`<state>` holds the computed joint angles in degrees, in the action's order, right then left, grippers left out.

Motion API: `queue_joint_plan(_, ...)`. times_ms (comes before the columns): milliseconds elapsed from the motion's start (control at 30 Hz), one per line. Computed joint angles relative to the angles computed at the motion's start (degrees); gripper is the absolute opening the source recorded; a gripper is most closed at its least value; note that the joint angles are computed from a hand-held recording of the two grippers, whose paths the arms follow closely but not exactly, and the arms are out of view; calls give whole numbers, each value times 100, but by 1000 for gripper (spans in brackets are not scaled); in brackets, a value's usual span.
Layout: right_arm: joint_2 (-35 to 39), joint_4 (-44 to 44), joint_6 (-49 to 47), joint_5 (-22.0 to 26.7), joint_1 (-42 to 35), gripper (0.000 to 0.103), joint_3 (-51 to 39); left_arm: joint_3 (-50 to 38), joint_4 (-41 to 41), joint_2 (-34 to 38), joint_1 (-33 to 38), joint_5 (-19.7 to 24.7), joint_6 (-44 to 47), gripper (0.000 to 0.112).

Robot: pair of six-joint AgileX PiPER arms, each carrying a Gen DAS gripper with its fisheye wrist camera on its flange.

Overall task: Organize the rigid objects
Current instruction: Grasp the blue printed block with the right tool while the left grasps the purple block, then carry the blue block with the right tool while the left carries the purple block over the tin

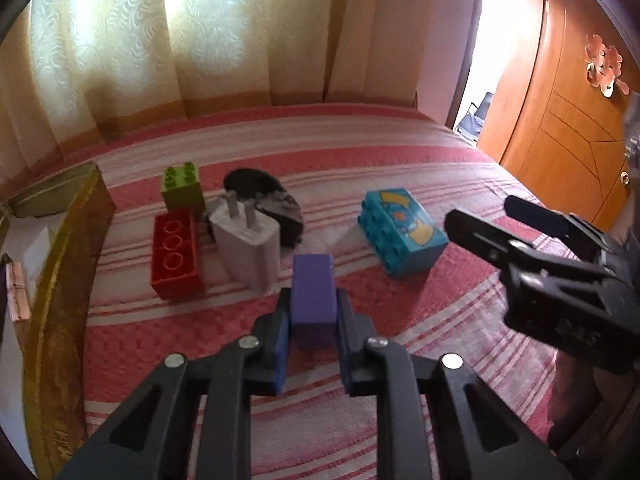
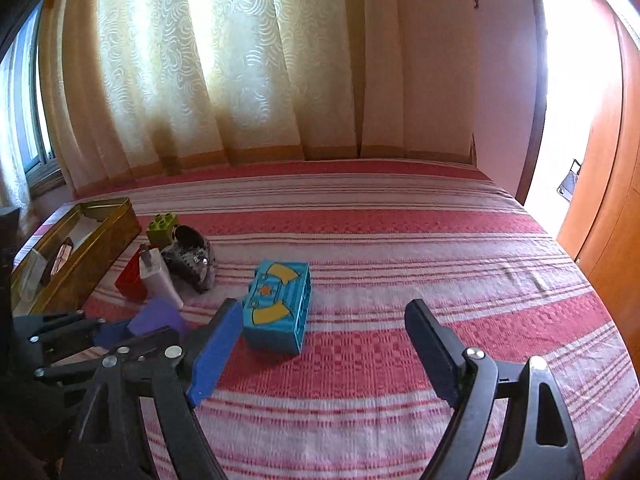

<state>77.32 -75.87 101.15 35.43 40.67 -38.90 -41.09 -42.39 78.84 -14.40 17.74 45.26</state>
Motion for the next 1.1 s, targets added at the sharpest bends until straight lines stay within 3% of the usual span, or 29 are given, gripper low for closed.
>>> queue_joint_plan(200,617,310,-475,-334,-304,85,-549,418,-833,-493,299,-193,1003,18)
queue_joint_plan(333,1026,876,-1157,-315,-329,85,-980,696,-2020,-779,497,-418,2287,18)
queue_joint_plan(500,1410,1799,-2159,-196,-474,85,-1434,787,-3354,-850,955,-288,3604,18)
queue_joint_plan(533,1452,1968,-2341,-224,-526,82,-1486,767,-3473,-823,1070,-203,3713,18)
queue_joint_plan(567,1484,2150,-2544,-286,-585,68,-1523,719,-3522,-772,1156,-134,3753,18)
queue_joint_plan(667,1520,2385,-2865,-414,-659,47,-1566,714,-4114,-703,1359,-39,4303,18)
queue_joint_plan(933,1208,1072,-1620,-144,-168,44,-1226,835,-4816,-753,1599,234,5031,18)
queue_joint_plan(1100,907,238,-680,44,137,44,-904,915,-5203,-834,1543,163,5452,18)
